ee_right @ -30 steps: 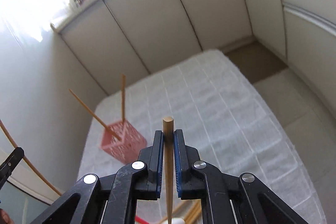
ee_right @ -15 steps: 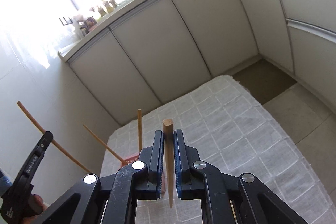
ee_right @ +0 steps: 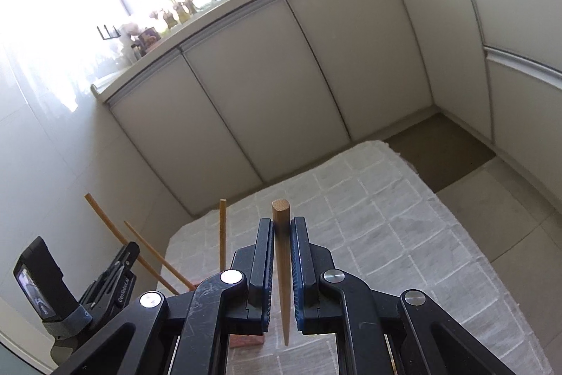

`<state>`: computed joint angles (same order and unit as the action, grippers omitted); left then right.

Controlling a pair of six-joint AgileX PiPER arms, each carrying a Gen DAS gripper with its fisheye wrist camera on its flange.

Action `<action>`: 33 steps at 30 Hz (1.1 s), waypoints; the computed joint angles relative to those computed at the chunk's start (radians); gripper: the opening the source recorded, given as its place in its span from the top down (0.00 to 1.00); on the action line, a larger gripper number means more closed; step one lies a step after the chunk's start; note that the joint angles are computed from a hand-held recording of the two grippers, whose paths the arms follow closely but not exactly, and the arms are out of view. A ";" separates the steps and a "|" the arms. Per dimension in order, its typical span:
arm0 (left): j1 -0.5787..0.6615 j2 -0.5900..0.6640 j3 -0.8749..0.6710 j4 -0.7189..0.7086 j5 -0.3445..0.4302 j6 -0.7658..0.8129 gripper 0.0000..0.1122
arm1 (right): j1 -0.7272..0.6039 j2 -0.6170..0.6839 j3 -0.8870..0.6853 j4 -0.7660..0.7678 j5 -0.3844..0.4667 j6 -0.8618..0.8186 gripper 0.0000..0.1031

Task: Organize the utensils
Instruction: 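Carry both chopsticks to the pink holder and release the left gripper's chopstick, then lower the right gripper's chopstick into the holder and open it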

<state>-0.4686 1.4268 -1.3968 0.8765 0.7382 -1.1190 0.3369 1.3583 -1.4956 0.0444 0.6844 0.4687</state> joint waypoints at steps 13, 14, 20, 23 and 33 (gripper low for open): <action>0.005 -0.120 -0.065 -0.335 0.242 0.246 0.51 | 0.109 -0.003 -0.080 -0.137 0.003 0.057 0.93; 0.003 -0.140 -0.059 -0.344 0.269 0.240 0.47 | 0.116 0.000 -0.094 -0.138 0.002 0.061 0.93; 0.027 -0.249 0.028 -0.415 0.362 0.186 0.30 | 0.187 0.092 -0.248 -0.188 0.027 0.098 0.93; 0.060 -0.258 0.057 -0.467 0.371 0.208 0.30 | 0.224 0.157 -0.320 -0.226 0.023 0.112 0.93; 0.133 -0.265 0.121 -0.528 0.323 0.257 0.30 | 0.296 0.337 -0.405 -0.405 0.008 0.200 0.93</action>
